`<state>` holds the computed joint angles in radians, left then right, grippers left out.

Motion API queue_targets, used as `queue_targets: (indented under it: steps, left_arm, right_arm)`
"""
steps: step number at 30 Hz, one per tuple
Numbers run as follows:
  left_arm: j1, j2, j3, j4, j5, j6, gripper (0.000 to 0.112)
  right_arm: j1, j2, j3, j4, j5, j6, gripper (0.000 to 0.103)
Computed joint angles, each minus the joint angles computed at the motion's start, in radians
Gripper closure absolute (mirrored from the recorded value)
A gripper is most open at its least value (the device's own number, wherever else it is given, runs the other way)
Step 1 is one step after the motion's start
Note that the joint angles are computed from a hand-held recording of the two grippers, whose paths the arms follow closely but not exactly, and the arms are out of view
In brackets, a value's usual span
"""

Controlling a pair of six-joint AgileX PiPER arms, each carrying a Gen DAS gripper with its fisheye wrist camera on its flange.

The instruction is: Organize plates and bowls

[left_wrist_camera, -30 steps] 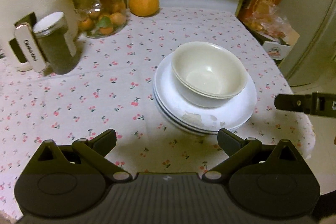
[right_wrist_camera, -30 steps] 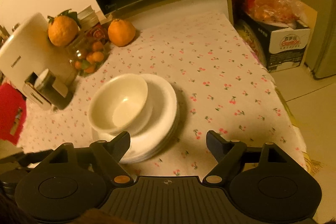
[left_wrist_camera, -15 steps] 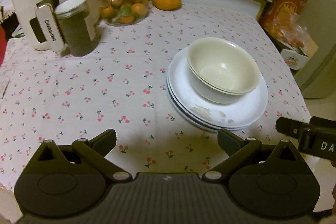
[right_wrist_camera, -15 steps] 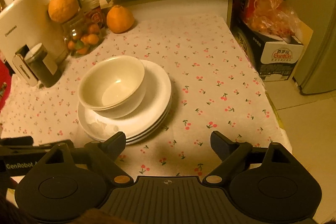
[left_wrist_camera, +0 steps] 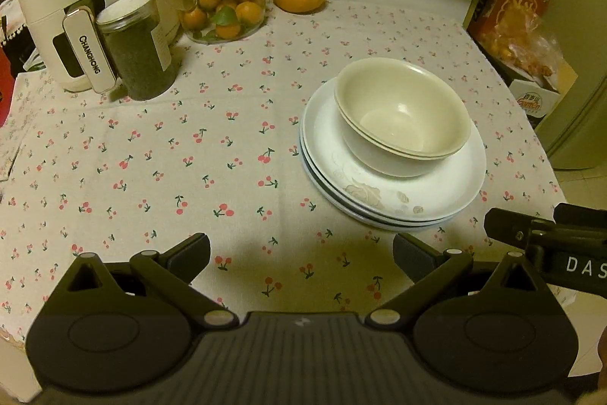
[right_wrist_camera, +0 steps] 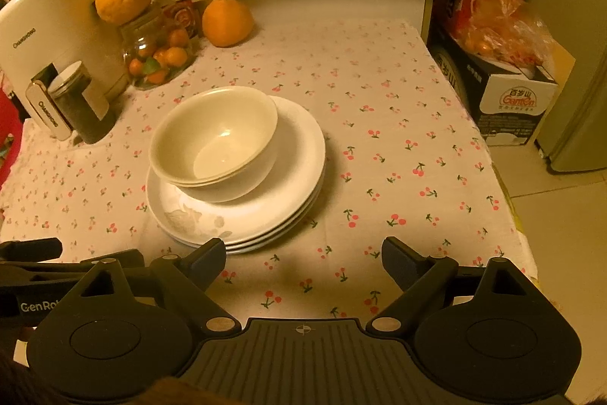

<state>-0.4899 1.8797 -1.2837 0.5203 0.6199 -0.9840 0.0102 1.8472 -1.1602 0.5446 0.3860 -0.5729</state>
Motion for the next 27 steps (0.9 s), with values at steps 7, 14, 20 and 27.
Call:
queue_targets:
  steps: [7,14,20,27]
  left_arm:
    - [-0.018,0.004,-0.005,0.059,0.020,-0.028,0.009]
    - [-0.018,0.006,-0.009,0.060,0.028,-0.021,0.009]
    - [-0.017,0.007,-0.009,0.059,0.028,-0.019,0.009]
    - [-0.012,0.010,-0.011,0.035,0.027,-0.001,0.009]
  right_arm:
    - [0.002,-0.004,0.008,-0.001,-0.012,-0.007,0.012]
    - [0.006,-0.003,0.007,-0.018,-0.011,0.010,0.012]
    - [0.006,-0.001,0.007,-0.016,-0.012,0.009,0.012]
    - [0.009,0.000,0.007,-0.024,-0.012,0.020,0.012]
